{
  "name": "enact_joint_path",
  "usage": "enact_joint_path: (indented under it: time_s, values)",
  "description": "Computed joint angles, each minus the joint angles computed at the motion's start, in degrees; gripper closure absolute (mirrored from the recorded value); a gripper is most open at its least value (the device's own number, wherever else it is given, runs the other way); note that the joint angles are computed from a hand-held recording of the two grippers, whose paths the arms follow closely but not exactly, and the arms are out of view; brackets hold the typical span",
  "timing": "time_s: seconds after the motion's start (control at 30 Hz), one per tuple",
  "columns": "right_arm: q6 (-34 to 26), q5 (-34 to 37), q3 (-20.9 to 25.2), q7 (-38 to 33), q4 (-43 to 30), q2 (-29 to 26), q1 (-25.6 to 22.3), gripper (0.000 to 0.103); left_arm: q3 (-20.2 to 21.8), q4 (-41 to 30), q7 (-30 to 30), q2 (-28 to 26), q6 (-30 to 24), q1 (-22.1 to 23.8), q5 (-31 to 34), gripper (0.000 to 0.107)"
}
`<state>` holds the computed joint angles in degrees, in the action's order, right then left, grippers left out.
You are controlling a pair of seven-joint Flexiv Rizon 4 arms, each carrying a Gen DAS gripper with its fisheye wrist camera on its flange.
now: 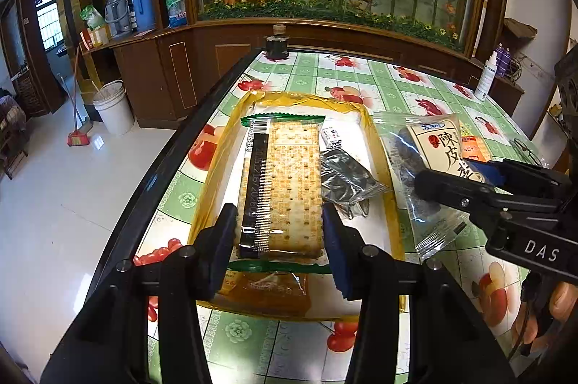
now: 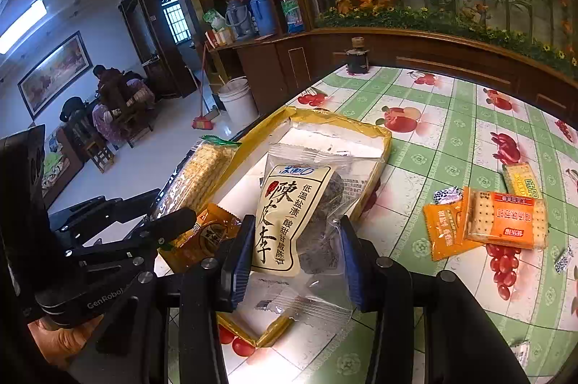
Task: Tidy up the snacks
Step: 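Lower the cracker pack and clear bag into the white tray, open both grippers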
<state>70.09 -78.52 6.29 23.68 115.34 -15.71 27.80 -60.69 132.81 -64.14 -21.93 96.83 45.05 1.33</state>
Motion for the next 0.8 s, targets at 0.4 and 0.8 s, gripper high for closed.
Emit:
enact_joint_path:
  time_s: [0.4,0.8]
  values:
    - [2.64,5.20,-1.89,-6.22,-4.01,-5.60,2.36,0.059,7.59,-2.21,1.64,-1.15,-1.20,-6.34,-3.62,0.062]
    - [3.89,7.23,-3.93,-7.51,-4.25,-6.83,3.79,0.059,8.87,-2.17,3.25,-1.15,-1.24,-7.84,-5.00,0.062]
